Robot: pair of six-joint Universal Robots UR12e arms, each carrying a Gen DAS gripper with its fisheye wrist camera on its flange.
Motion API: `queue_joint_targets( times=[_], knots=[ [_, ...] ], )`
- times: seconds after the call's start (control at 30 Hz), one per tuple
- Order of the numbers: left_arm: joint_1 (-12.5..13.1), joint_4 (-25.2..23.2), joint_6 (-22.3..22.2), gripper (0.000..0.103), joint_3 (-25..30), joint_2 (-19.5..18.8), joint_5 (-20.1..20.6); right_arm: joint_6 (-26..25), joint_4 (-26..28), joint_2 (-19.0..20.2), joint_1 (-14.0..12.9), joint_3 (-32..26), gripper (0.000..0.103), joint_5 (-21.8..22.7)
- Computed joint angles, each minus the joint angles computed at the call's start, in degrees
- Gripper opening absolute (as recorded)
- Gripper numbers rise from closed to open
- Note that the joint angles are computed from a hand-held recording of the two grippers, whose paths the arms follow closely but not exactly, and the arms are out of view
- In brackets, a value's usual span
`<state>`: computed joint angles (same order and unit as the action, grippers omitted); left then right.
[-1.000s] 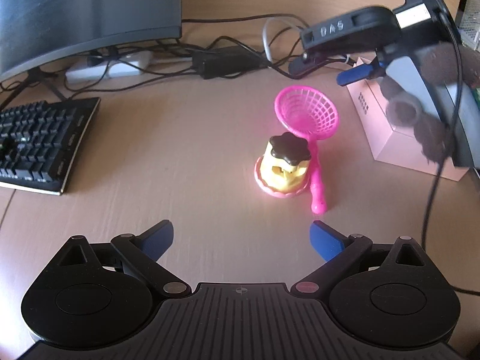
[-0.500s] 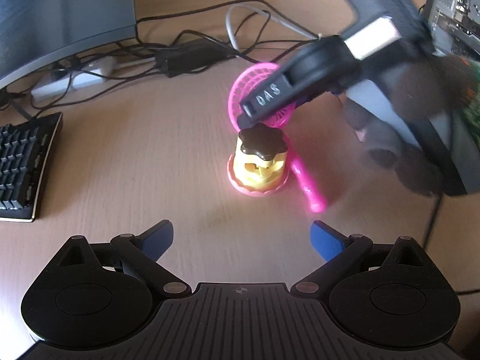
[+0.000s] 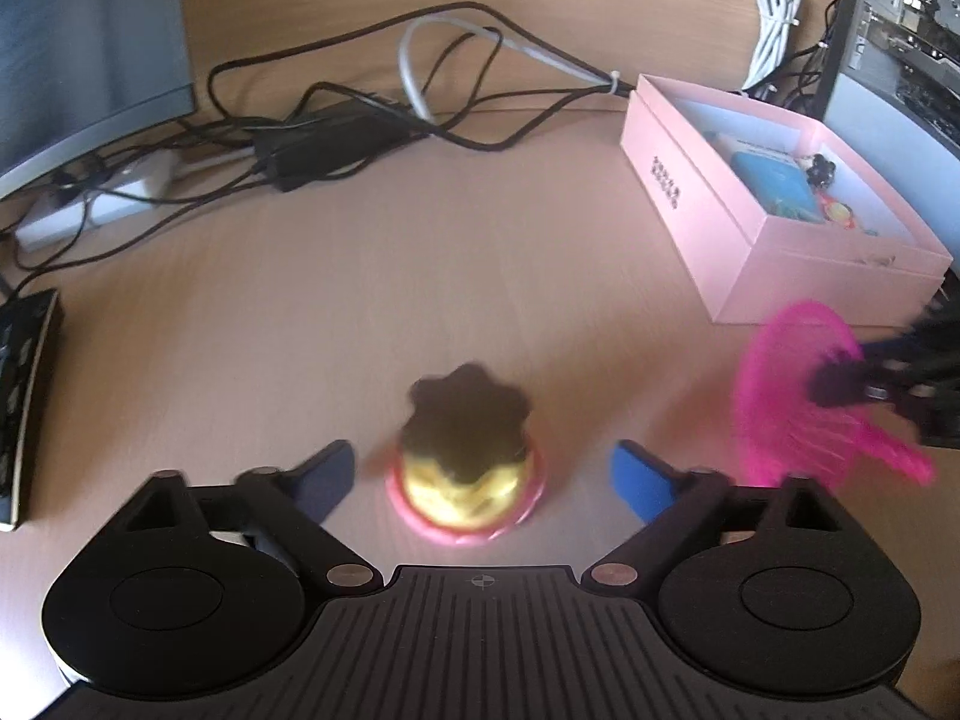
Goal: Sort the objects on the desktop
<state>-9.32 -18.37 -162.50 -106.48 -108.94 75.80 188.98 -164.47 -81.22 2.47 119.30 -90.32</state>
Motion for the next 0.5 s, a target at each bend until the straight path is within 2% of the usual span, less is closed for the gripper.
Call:
queue_joint_targets(
  times=[0.07,0.13,0.17,0.33,0.5],
  knots=[
    [-0.58,0.26,0.86,0.079,0.07,-0.09,0.59,4.5,-1.04,-1.87,-0.84,2.51,0.013,-1.72],
    [-0.99,0.6,2.35,0.063,-0.33,0.18,0.45,7.91,-1.98,-3.39,-1.53,4.51,0.013,-2.46],
    [-1.08,0.32,3.08,0.06,-0.53,0.43,-0.19,9.42,-2.4,-3.98,-1.76,5.33,0.013,-2.77],
    [-1.55,-1.36,6.64,0.061,-2.49,2.06,-3.82,13.15,-3.43,-5.69,-1.69,7.62,0.013,-4.32],
    [-0.83,-6.12,10.86,0.061,-4.6,4.48,-10.19,14.56,-4.27,-5.26,-0.12,7.55,0.016,-5.93]
  ],
)
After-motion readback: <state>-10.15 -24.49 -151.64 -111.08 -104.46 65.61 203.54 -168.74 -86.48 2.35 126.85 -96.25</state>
